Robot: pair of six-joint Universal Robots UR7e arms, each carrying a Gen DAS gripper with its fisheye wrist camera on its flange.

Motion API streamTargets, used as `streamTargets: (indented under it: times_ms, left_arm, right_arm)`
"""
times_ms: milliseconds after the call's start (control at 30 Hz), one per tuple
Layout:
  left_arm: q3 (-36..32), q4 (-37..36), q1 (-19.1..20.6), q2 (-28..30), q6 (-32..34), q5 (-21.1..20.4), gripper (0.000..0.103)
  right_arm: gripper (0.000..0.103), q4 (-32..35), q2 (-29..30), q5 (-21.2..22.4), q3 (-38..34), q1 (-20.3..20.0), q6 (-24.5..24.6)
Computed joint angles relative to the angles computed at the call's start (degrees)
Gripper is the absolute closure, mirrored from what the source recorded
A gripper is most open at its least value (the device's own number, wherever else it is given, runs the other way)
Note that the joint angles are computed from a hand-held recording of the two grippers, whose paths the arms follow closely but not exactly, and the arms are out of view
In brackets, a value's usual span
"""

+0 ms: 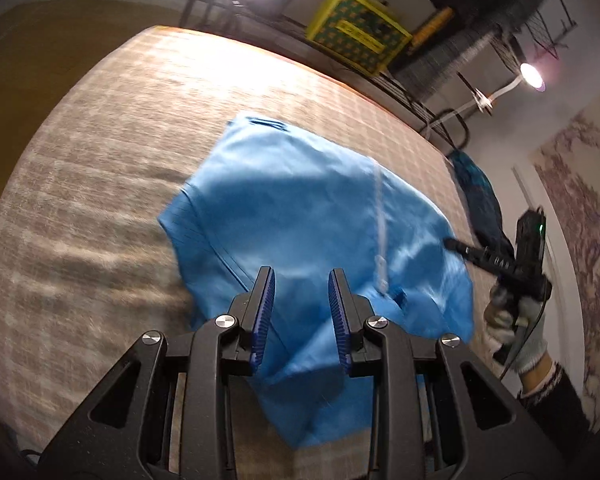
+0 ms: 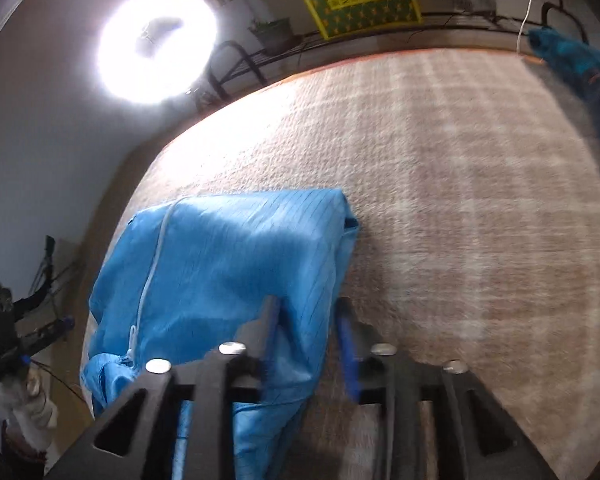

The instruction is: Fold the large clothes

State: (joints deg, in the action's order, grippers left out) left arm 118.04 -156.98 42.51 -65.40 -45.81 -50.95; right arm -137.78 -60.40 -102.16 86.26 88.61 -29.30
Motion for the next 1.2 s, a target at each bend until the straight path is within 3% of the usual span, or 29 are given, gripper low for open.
streamTargets:
  times_ms: [167,300,433,533,633,733,900,1000,1200]
  left_arm:
    - [2.88,1.01,-4.31,-1.06,-1.51,-0.6,0.077]
    - [4.82,1.18,-7.01,-0.05,-4.67,-2.38,0.077]
    - [5.03,-3.28,-7.72,3.79,-7.85,-4.89,0.077]
    - [5.35,-11.47,-7.8,7.57,-9.24,-7.51,0.074]
    - [5.5,-21.0,-7.25,11.99,-10.48,-8.79,0.061]
    - [3.5,-21.76,-5.96,15.19,-10.24,-9.07,0.061]
    - [2.53,-26.46,-4.37,18.28,-8.61,-8.77,0.062]
    - [0.87,-26.48,-3.57,19.86,-5.82,-10.6,0.1]
    - [0.97,-25.83,-4.45,19.8,-4.71,-9.49,0.103]
  right_arm:
    - [0.068,-0.89,-7.38,3.85,5.85,1.6,-6.68]
    - [0.068,3.23,-14.68,8.15,13.88,2.66,-17.55]
    - [0.043,4.05,-16.2,5.13,19.07,3.65,-27.43]
    - [0.043,2.32,-16.54,2.94,21.85,4.12,-31.56]
    - [0.049,1.67,-14.63,2.39,21.52,4.04,-32.13]
    - [0.058,1.77,-12.43,0.84,19.86,3.99,-32.33]
    - [0.06,0.75,-8.95,-1.01,17.75,3.9,-33.22]
    - [0.061,0.62,-8.02,-0.62,16.93,4.05,-33.04]
    - [0.065,-3.69,-6.06,-0.44,16.66,4.63,-33.36]
